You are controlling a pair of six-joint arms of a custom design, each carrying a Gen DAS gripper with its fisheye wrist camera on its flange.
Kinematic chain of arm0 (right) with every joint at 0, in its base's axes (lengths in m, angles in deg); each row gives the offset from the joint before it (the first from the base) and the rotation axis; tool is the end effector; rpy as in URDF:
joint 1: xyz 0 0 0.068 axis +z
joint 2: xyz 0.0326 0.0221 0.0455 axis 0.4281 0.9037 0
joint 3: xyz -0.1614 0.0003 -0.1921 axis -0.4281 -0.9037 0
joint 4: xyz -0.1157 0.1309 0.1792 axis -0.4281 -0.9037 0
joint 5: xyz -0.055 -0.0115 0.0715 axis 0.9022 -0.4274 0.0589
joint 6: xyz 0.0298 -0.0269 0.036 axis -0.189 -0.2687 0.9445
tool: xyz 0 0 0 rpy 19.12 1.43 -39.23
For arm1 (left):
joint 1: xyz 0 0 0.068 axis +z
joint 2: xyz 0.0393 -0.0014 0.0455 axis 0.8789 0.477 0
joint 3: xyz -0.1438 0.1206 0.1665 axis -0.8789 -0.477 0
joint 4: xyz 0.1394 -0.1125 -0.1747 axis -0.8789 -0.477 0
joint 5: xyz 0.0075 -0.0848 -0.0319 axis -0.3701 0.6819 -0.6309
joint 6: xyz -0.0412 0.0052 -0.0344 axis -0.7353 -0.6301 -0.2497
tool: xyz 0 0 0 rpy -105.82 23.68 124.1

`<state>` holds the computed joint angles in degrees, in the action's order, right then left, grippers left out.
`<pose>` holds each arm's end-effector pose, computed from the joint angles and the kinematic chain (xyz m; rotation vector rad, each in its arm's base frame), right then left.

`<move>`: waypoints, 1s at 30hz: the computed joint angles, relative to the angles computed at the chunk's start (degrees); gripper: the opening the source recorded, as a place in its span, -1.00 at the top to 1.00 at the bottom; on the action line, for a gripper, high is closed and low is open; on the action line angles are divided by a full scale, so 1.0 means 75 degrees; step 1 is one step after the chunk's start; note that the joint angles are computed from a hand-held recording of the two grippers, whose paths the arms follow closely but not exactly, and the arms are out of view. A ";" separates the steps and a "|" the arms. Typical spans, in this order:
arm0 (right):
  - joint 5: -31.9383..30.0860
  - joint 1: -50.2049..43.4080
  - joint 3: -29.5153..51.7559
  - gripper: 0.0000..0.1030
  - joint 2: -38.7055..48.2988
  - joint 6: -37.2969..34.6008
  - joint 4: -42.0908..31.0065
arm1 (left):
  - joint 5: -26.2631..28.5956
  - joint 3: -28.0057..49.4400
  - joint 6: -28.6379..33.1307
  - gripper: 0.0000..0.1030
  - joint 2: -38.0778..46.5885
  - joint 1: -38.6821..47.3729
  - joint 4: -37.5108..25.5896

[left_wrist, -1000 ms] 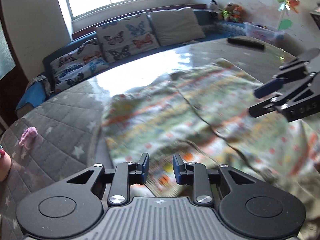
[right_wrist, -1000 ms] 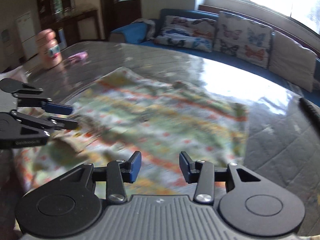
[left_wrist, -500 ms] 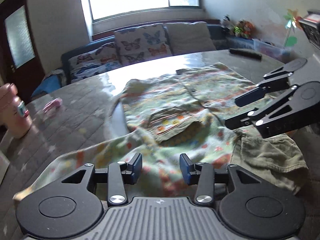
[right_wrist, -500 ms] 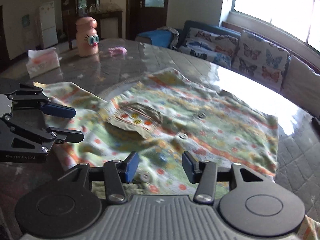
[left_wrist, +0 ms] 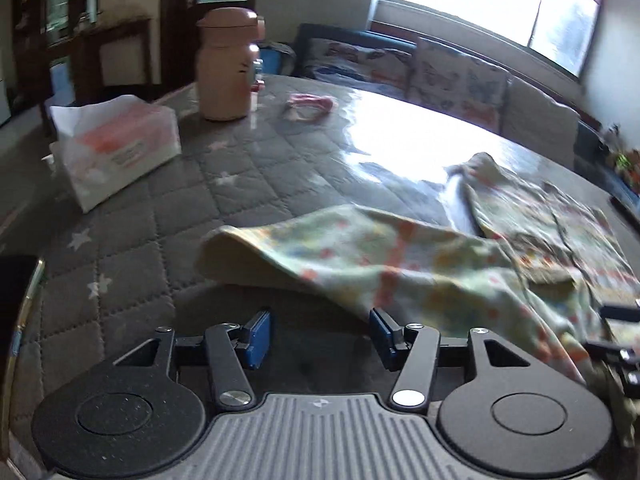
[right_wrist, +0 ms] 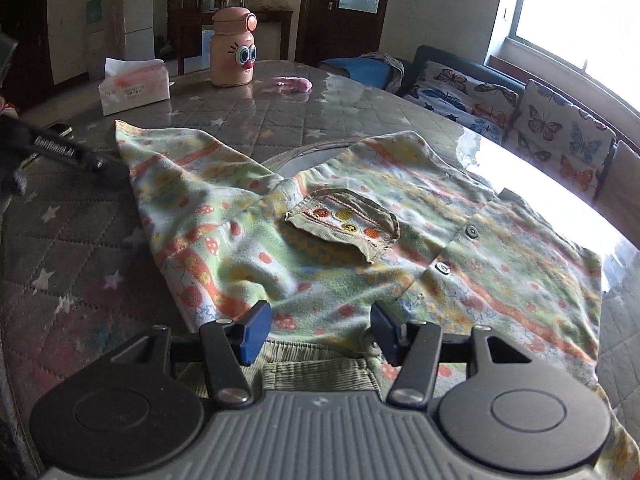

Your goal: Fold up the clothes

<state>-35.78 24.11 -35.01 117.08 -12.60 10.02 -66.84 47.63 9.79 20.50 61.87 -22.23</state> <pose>0.2127 0.0057 0.1666 -0.6641 2.2816 0.1212 0.2177 -0.0014 0.1718 -0.1025 2.3727 -0.1411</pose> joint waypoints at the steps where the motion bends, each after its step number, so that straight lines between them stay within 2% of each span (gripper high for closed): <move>1: 0.0008 0.0005 0.0007 -0.10 0.0010 0.0011 0.0003 | 0.0034 0.0143 -0.0080 -0.09 0.0214 0.0125 0.0071; 5: 0.0024 0.0007 0.0002 -0.13 0.0031 0.0043 0.0035 | 0.1277 0.0665 -0.0437 -0.09 0.0955 0.1045 0.0237; 9: 0.0024 -0.0008 0.0054 -0.16 0.0089 0.0031 0.0008 | 0.1455 0.1159 -0.0914 -0.08 0.1313 0.1329 -0.0063; 11: 0.0017 -0.0022 0.0063 -0.16 0.0095 0.0024 0.0001 | 0.1651 0.1143 -0.0900 -0.09 0.1233 0.1428 -0.0056; 12: 0.0001 -0.0033 0.0063 -0.17 0.0112 0.0019 0.0013 | 0.1522 0.1177 -0.0858 -0.08 0.1273 0.1372 -0.0059; 15: -0.0023 -0.0051 0.0072 -0.18 0.0149 0.0019 0.0033 | 0.1394 0.1322 -0.0958 -0.05 0.1626 0.1332 0.0096; 20: -0.0020 -0.0050 0.0042 -0.19 0.0127 0.0041 0.0056 | 0.1576 0.1535 -0.1170 0.02 0.1990 0.1289 0.0463; 21: -0.0024 -0.0053 0.0040 -0.19 0.0131 0.0046 0.0063 | 0.1488 0.1589 -0.1164 0.07 0.2091 0.1218 0.0538; 22: -0.0028 -0.0056 0.0038 -0.19 0.0135 0.0051 0.0069 | 0.1348 0.1641 -0.1203 0.26 0.2221 0.1155 0.0649; 23: -0.0028 -0.0056 0.0036 -0.19 0.0130 0.0055 0.0068 | 0.1252 0.1703 -0.1292 0.53 0.2350 0.1131 0.0740; 25: -0.0005 -0.0042 0.0029 -0.19 0.0091 0.0058 0.0041 | 0.1241 0.1717 -0.1467 0.76 0.2473 0.1185 0.0992; 30: -0.0052 -0.0120 0.0018 -0.25 0.0092 0.0052 0.0035 | 0.1894 0.0613 -0.1346 0.88 0.1526 0.1480 0.2683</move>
<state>-36.17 23.21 -34.87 117.78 -12.21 10.28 -52.64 52.22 -0.30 31.95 72.97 -2.10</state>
